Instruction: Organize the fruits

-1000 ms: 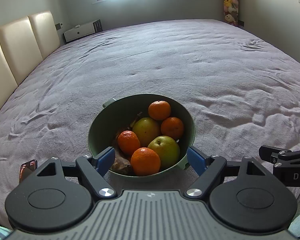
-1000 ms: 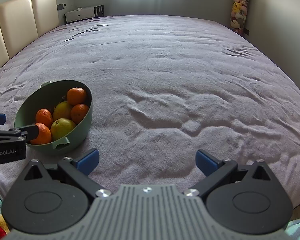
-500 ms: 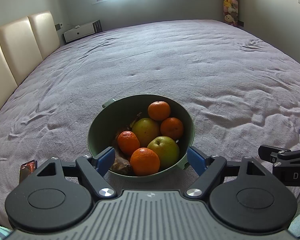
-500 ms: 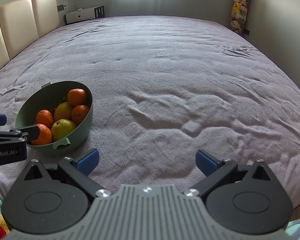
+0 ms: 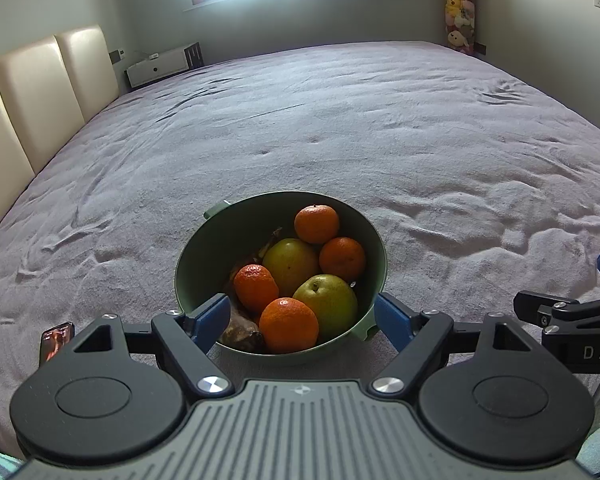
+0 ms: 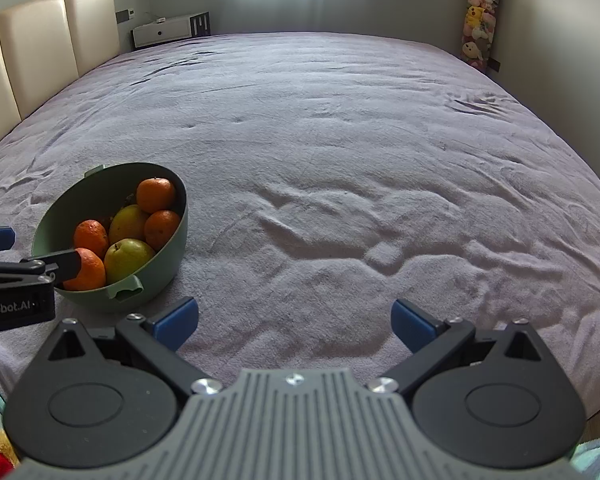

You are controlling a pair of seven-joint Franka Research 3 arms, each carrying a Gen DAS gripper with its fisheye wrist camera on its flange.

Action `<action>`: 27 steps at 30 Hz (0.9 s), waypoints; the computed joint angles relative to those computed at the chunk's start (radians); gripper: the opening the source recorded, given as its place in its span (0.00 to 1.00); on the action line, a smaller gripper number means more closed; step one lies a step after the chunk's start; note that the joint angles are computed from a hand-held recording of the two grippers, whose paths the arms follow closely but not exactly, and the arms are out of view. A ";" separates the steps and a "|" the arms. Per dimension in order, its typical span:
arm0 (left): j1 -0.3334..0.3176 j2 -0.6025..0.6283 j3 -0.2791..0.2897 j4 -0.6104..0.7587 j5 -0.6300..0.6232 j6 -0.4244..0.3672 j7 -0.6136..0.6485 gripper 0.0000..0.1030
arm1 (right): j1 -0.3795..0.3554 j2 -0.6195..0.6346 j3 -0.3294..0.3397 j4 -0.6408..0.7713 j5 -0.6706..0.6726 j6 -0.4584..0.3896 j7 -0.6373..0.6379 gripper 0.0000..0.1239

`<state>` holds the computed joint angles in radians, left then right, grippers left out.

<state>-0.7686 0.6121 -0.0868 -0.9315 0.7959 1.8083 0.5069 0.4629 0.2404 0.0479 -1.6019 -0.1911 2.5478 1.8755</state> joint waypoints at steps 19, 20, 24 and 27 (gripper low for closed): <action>-0.005 0.002 0.005 0.009 0.004 -0.002 0.004 0.93 | 0.002 0.008 0.001 0.015 0.007 -0.008 -0.010 0.80; -0.005 0.001 0.004 0.008 0.005 -0.001 0.004 0.93 | 0.003 0.008 0.000 0.015 0.007 -0.008 -0.009 0.80; -0.003 -0.004 0.001 -0.001 0.006 0.006 0.002 0.93 | 0.003 0.008 0.000 0.015 0.007 -0.008 -0.008 0.80; -0.003 -0.009 0.001 -0.009 0.010 0.010 -0.002 0.93 | 0.004 0.010 0.000 0.016 0.008 -0.008 -0.008 0.80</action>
